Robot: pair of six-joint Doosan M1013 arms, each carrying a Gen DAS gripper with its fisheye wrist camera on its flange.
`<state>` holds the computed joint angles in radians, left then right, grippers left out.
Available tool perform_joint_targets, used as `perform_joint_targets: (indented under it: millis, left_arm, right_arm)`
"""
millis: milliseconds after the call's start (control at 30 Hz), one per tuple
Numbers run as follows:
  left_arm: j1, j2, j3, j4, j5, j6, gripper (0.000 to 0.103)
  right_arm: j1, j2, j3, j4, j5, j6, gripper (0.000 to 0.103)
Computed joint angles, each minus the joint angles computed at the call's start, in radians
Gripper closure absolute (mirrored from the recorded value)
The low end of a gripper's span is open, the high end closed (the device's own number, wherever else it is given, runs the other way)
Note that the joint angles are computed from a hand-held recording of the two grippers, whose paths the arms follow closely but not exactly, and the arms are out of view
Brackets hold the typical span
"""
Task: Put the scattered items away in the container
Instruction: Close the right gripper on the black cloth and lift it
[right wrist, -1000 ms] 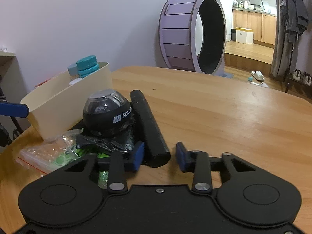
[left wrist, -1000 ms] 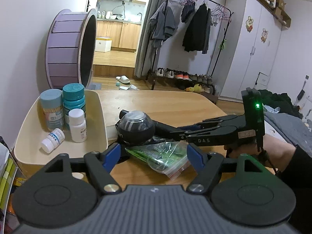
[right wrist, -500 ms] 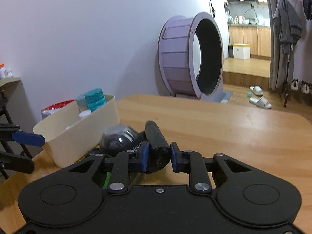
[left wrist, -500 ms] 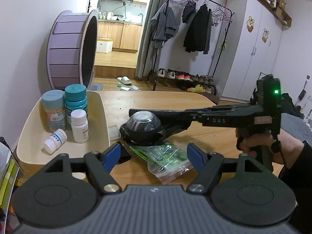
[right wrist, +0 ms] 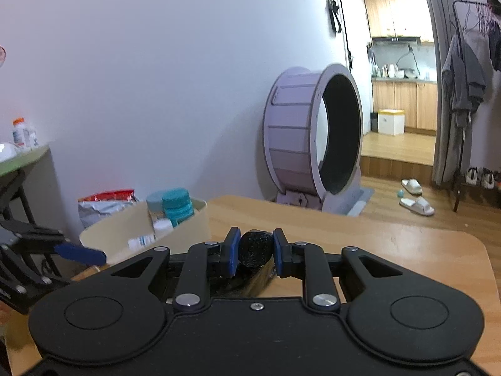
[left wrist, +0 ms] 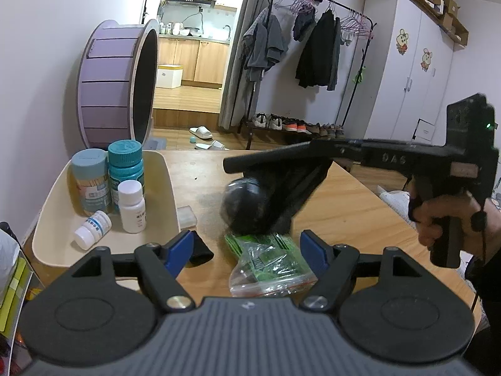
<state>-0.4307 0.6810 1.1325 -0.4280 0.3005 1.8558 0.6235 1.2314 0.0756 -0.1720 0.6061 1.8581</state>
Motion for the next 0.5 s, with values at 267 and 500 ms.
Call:
perform_joint_targets:
  millis: [267,500]
  left_arm:
    - [0.0,-0.003,0.003,-0.001,-0.006,0.004,0.028]
    - [0.002,-0.024,0.036,0.005,-0.037,-0.008,0.028]
  right_arm:
    - [0.0,-0.112,0.212,-0.078,-0.188,0.096,0.081]
    - [0.0,-0.105,0.196,-0.051,-0.217,0.084,0.081]
